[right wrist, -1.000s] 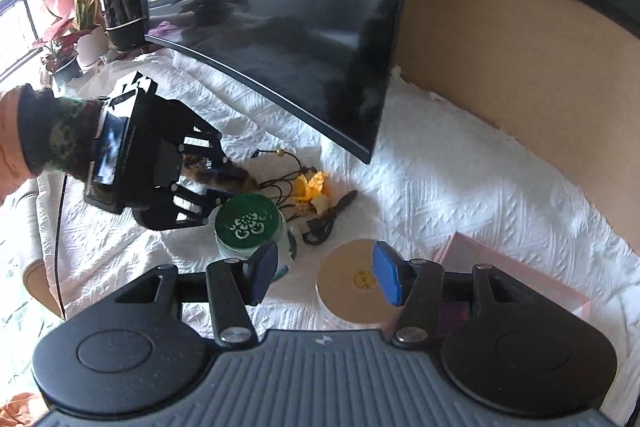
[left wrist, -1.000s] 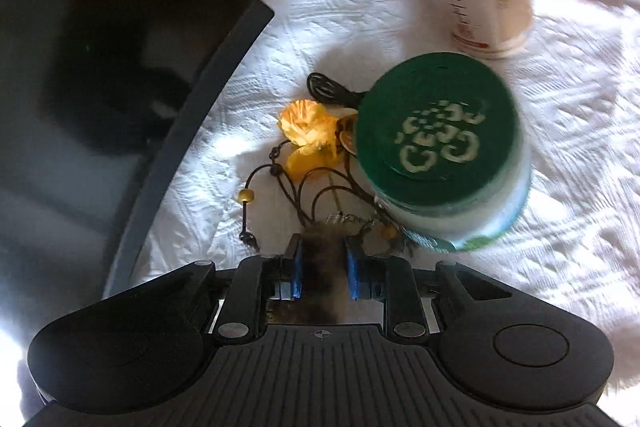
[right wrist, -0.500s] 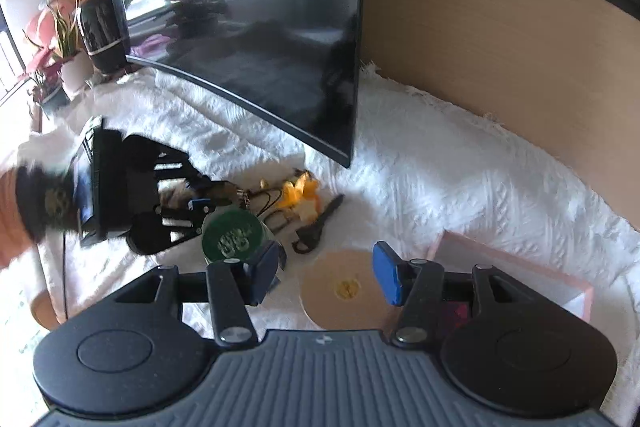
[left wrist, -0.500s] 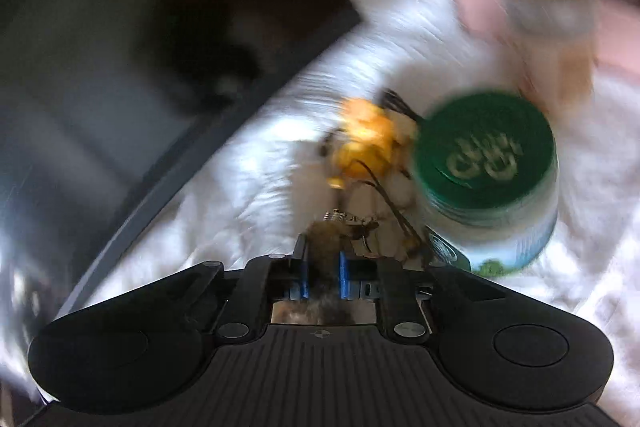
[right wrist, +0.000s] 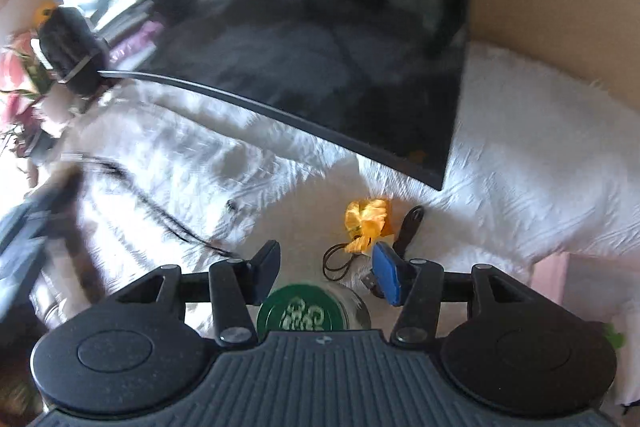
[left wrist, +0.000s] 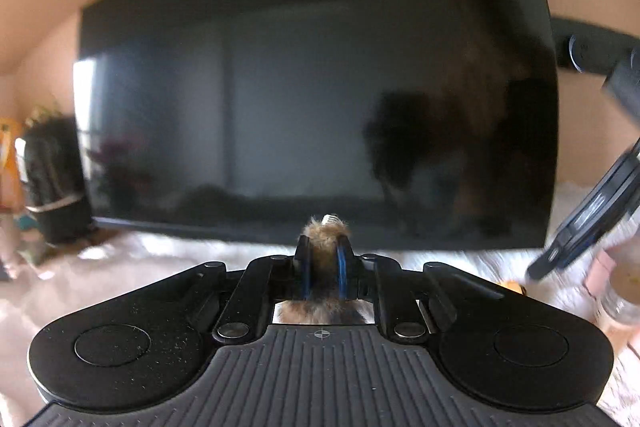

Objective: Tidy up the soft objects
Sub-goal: 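Grasp the brown furry tail with the left tool while the right tool grasps the yellow flower, then lift the tail and flower and carry both over the pink box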

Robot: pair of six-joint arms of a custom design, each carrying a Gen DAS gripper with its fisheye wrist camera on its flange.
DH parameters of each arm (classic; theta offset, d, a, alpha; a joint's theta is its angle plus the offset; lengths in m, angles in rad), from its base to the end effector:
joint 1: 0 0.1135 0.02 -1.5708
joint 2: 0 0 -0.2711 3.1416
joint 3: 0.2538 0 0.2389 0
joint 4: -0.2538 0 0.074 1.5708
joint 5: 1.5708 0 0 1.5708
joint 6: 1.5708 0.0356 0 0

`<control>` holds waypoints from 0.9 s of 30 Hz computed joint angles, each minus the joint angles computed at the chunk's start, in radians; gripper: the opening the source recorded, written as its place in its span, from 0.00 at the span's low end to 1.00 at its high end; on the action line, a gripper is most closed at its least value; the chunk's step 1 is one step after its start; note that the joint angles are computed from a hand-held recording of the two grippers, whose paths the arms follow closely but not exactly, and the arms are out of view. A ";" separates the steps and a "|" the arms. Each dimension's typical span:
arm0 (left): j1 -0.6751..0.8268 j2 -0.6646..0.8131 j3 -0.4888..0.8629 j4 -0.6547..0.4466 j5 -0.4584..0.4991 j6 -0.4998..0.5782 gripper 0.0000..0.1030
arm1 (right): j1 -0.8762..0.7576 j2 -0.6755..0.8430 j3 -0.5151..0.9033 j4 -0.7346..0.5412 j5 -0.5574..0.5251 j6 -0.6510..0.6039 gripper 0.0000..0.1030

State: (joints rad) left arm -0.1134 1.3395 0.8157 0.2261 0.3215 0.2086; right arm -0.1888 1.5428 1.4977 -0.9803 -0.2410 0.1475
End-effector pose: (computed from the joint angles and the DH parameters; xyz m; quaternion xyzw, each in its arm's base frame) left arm 0.2880 -0.0441 0.2820 0.2212 0.7683 -0.1006 0.5922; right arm 0.2987 -0.0484 0.3412 0.1281 0.9480 0.1102 0.2697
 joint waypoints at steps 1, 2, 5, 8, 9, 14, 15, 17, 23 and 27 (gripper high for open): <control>0.005 -0.017 -0.010 0.006 -0.003 -0.015 0.14 | 0.014 0.030 0.005 0.013 0.020 0.022 0.50; 0.013 -0.035 -0.019 0.000 -0.001 -0.029 0.14 | 0.025 0.051 0.000 0.029 0.038 0.041 0.50; 0.023 -0.063 -0.049 -0.012 -0.005 -0.054 0.14 | 0.041 0.125 0.003 0.059 0.062 0.088 0.47; 0.027 -0.070 -0.078 -0.027 -0.013 -0.064 0.14 | 0.063 0.177 -0.008 0.097 0.125 0.095 0.42; 0.024 -0.069 -0.086 -0.029 -0.020 -0.068 0.14 | 0.069 0.192 -0.012 0.109 0.144 0.098 0.39; 0.051 -0.094 -0.152 -0.042 -0.027 -0.081 0.14 | 0.082 0.241 -0.028 0.155 0.185 0.084 0.11; 0.049 -0.088 -0.153 -0.044 -0.033 -0.084 0.14 | 0.078 0.251 -0.021 0.147 0.169 0.073 0.12; 0.052 -0.080 -0.147 -0.052 -0.036 -0.087 0.14 | 0.075 0.230 -0.034 0.155 0.157 0.056 0.08; 0.038 -0.127 -0.062 -0.091 -0.053 -0.084 0.14 | 0.084 0.003 -0.065 0.128 0.082 -0.034 0.05; 0.005 -0.162 0.052 -0.171 -0.072 -0.061 0.14 | 0.079 -0.136 -0.004 0.053 0.034 -0.093 0.05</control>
